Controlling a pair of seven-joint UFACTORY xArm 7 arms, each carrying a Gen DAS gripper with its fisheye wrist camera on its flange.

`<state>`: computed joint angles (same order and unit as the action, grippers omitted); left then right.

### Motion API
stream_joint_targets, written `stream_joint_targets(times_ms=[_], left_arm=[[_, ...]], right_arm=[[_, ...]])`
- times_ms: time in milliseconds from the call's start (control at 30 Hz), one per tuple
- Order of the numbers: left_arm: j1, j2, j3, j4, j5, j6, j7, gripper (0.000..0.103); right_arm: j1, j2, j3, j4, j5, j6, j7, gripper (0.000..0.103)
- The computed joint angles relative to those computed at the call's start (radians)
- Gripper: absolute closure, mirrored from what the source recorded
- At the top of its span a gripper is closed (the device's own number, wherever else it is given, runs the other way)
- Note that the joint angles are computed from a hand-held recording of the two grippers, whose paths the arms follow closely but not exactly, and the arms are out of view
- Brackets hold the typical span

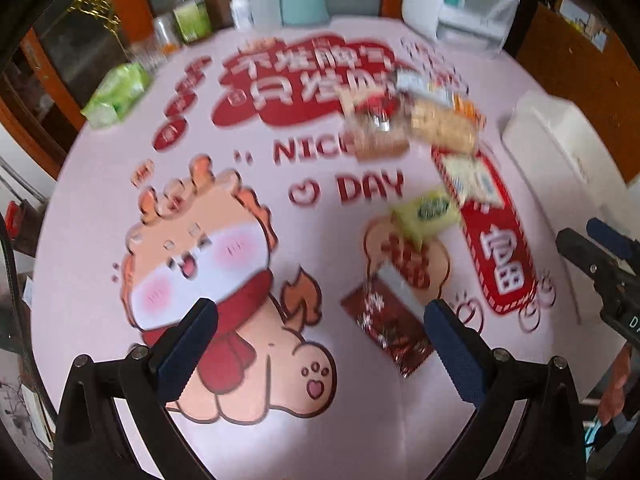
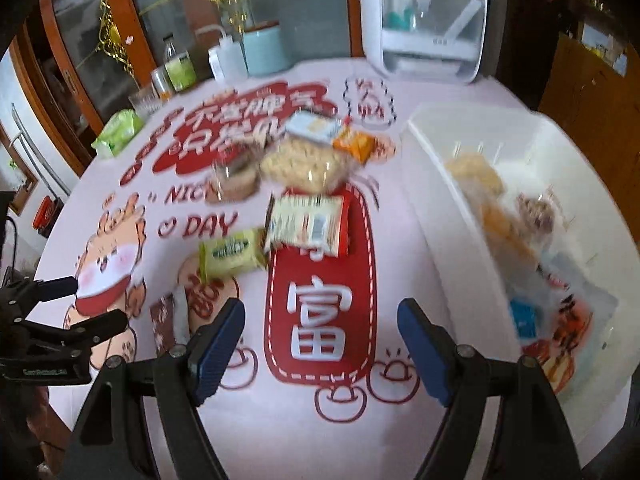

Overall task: Organize snacks
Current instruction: 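Grasp the green wafer pack with the right gripper while the left grasps the brown chocolate packet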

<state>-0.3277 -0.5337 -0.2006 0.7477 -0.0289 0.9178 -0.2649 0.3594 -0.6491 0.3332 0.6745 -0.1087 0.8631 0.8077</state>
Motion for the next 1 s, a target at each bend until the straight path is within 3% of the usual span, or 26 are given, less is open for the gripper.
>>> stream_joint_targets(times_ms=[333, 500, 600, 800, 900, 1000], left_arm=[[-0.051, 0.15, 0.034, 0.023, -0.159, 0.003, 0.034, 0.004], [-0.05, 0.229, 0.018, 0.068, -0.195, -0.002, -0.036, 0.004], [-0.045, 0.274, 0.003, 0.094, -0.181, 0.01, -0.116, 0.005], [-0.056, 0.327, -0.046, 0.15, -0.018, 0.085, -0.261, 0.006], [-0.074, 0.331, -0.041, 0.162, -0.002, 0.114, -0.257, 0.013], [-0.076, 0.309, -0.026, 0.153, -0.007, 0.123, -0.231, 0.033]], right_arm=[[-0.005, 0.058, -0.018, -0.004, 0.021, -0.027, 0.012, 0.024], [-0.035, 0.129, -0.025, 0.027, -0.014, -0.069, 0.02, 0.024], [-0.035, 0.155, -0.033, 0.036, -0.023, -0.091, 0.017, 0.024], [-0.008, 0.206, -0.049, 0.061, -0.011, -0.117, -0.033, 0.024], [0.011, 0.231, -0.062, 0.07, 0.023, -0.137, -0.055, 0.024], [0.029, 0.263, -0.072, 0.08, 0.067, -0.161, -0.069, 0.024]])
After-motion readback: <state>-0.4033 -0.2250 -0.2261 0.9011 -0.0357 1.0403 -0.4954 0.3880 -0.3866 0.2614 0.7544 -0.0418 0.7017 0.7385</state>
